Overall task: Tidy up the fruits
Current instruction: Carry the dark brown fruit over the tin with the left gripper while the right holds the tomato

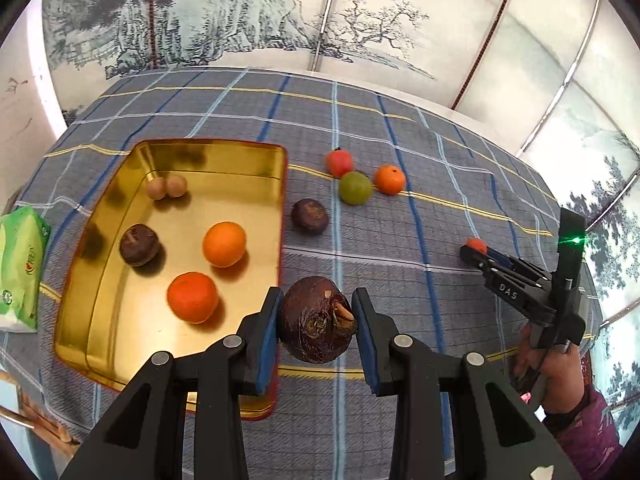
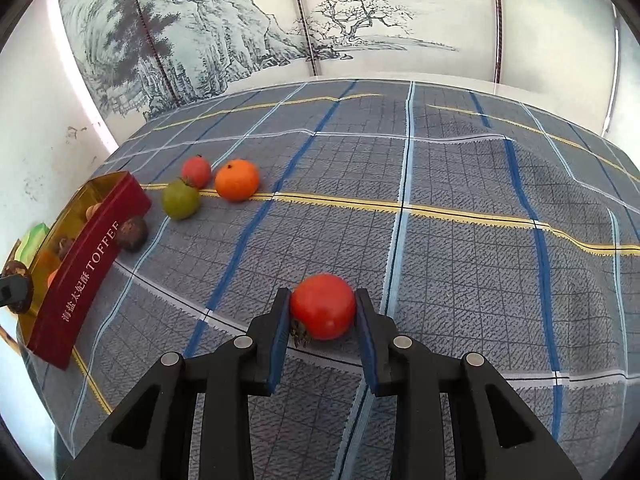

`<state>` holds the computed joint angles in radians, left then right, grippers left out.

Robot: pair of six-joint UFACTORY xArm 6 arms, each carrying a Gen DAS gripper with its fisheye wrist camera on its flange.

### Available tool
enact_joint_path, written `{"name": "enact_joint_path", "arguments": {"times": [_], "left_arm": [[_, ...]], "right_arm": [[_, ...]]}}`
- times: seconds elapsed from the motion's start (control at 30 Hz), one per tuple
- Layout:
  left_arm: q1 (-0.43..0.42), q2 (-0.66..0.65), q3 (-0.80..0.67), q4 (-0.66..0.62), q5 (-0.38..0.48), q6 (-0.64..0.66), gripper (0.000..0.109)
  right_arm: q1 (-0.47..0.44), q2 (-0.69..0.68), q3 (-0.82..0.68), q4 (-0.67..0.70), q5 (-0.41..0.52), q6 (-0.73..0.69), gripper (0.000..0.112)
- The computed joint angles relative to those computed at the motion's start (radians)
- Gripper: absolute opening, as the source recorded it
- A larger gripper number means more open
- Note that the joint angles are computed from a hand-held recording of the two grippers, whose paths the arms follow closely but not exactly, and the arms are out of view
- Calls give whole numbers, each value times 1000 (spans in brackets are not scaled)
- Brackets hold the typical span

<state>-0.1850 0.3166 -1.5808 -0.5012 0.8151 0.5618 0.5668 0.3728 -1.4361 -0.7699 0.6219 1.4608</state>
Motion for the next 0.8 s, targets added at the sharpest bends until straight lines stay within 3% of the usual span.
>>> {"name": "enact_joint_path", "arguments": {"times": [0.8], "left_arm": [[39, 19, 36, 75, -80, -33, 31]], "right_arm": [[6, 12, -19, 6, 22, -13, 32]]}}
